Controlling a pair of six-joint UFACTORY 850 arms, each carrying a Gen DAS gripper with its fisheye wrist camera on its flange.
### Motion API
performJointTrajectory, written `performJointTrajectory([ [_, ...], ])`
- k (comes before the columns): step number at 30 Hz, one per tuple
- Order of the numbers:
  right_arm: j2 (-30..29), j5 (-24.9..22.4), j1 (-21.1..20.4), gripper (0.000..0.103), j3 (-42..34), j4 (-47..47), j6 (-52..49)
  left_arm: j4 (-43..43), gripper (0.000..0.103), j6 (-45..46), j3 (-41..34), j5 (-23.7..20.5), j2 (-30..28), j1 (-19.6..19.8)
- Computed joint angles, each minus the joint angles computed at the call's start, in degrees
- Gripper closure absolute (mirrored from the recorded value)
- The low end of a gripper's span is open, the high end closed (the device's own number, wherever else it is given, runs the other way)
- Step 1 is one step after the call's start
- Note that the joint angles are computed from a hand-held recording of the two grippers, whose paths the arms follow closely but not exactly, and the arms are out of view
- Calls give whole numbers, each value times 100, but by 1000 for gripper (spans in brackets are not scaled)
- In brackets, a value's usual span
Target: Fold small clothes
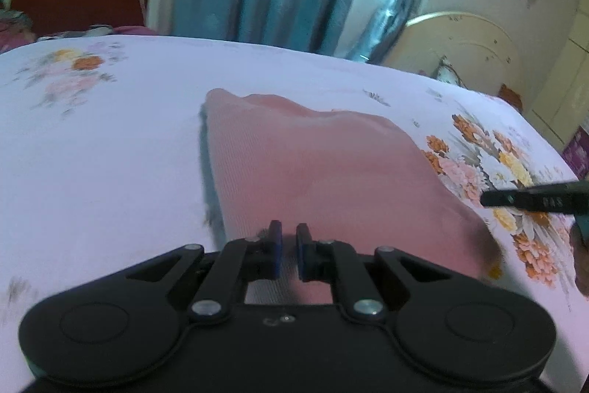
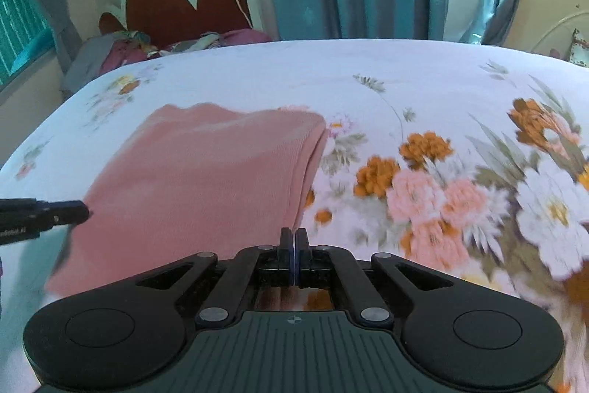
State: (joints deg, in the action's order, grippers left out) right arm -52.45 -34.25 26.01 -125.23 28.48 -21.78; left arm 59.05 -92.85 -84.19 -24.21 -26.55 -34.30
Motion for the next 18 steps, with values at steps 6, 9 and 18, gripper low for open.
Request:
performJointTrajectory([
  [6, 1152, 539, 76, 103, 1713, 595, -609, 9, 94, -381, -11, -842, 118, -592],
  [9, 1610, 772, 136, 103, 2344, 656, -764, -57, 80, -458, -178, -1460, 72, -923],
  [18, 2809, 1885, 185, 0, 3921, 1416, -1271, 497, 0, -1036, -560, -3108, -56, -1837],
])
